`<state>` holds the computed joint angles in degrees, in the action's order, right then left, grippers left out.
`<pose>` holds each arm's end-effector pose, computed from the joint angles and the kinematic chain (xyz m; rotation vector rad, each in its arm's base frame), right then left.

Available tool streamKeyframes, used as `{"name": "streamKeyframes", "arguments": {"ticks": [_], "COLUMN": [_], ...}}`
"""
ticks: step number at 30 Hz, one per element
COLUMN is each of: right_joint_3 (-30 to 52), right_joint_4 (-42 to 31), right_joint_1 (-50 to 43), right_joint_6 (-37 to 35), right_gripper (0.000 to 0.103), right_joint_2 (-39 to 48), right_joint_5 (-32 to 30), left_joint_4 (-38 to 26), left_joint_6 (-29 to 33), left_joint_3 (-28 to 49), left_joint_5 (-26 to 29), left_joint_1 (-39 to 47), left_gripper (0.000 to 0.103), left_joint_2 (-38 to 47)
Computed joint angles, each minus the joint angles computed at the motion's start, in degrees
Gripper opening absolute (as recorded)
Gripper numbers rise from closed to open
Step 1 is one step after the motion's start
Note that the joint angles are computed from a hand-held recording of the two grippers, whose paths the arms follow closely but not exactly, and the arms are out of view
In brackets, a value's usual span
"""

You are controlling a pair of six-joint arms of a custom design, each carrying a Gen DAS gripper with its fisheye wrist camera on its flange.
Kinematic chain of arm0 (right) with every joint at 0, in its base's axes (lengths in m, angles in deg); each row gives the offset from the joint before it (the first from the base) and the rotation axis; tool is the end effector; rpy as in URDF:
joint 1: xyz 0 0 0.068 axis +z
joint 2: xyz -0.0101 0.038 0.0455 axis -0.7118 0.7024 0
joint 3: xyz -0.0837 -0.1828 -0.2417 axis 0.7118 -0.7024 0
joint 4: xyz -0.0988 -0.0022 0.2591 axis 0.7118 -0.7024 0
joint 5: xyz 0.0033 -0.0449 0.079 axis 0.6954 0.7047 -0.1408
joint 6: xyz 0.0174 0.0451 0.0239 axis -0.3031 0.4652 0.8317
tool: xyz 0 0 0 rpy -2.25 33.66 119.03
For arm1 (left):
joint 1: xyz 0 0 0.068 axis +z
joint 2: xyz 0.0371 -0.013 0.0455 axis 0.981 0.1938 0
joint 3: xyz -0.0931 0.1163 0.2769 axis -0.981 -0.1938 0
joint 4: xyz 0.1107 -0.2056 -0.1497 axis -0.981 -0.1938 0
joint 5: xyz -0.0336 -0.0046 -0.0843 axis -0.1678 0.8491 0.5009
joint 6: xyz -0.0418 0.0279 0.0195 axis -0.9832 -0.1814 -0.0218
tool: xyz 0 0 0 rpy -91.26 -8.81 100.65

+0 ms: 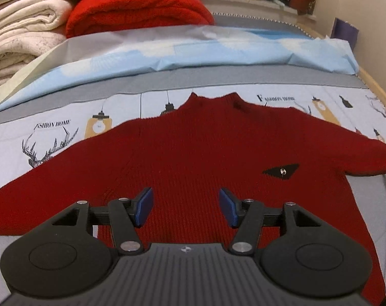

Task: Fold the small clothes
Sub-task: 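Grasp the sleeve cuff with the right tool and lift it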

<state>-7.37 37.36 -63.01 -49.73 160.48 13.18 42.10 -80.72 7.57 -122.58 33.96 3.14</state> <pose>0.3012 -0.0832 0.0854 0.6689 2.3069 0.4515 0.1321 -0.1034 0.1660 -0.4269 2.4621 0.1831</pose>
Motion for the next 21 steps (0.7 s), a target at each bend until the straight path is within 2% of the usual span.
{"name": "streamKeyframes", "arguments": {"ticks": [4, 7, 14, 15, 16, 17, 19, 21], "right_joint_3": [4.2, 6.4, 7.9, 8.1, 8.2, 8.4, 8.2, 7.2], "right_joint_4": [1.7, 2.3, 7.5, 7.7, 8.2, 8.3, 8.6, 10.2], "right_joint_1": [0.0, 0.3, 2.2, 2.7, 3.3, 3.8, 4.9, 6.0], "right_joint_6": [5.5, 7.0, 10.4, 10.6, 10.8, 11.0, 11.6, 11.9], "right_gripper": [0.052, 0.055, 0.055, 0.049, 0.034, 0.026, 0.017, 0.014], "right_joint_2": [6.3, 9.7, 13.9, 14.1, 14.3, 14.5, 14.6, 13.8], "right_joint_5": [0.7, 2.6, 5.4, 5.9, 6.5, 7.0, 8.8, 11.2], "left_joint_4": [2.3, 3.1, 4.1, 4.0, 3.9, 3.7, 3.4, 2.9], "left_joint_6": [-0.2, 0.2, 1.5, 1.8, 2.2, 2.4, 2.9, 3.0], "left_joint_3": [0.9, 1.9, 2.1, 2.0, 1.9, 1.8, 1.4, 1.1], "left_joint_5": [1.2, 1.3, 2.5, 2.7, 2.8, 2.9, 3.2, 3.6], "left_joint_1": [1.2, 1.4, 2.9, 3.0, 3.3, 3.5, 4.4, 5.4], "left_gripper": [0.062, 0.063, 0.065, 0.065, 0.065, 0.065, 0.065, 0.065], "left_joint_2": [1.9, 1.7, 0.9, 0.7, 0.2, -0.1, -1.3, -2.5]}}
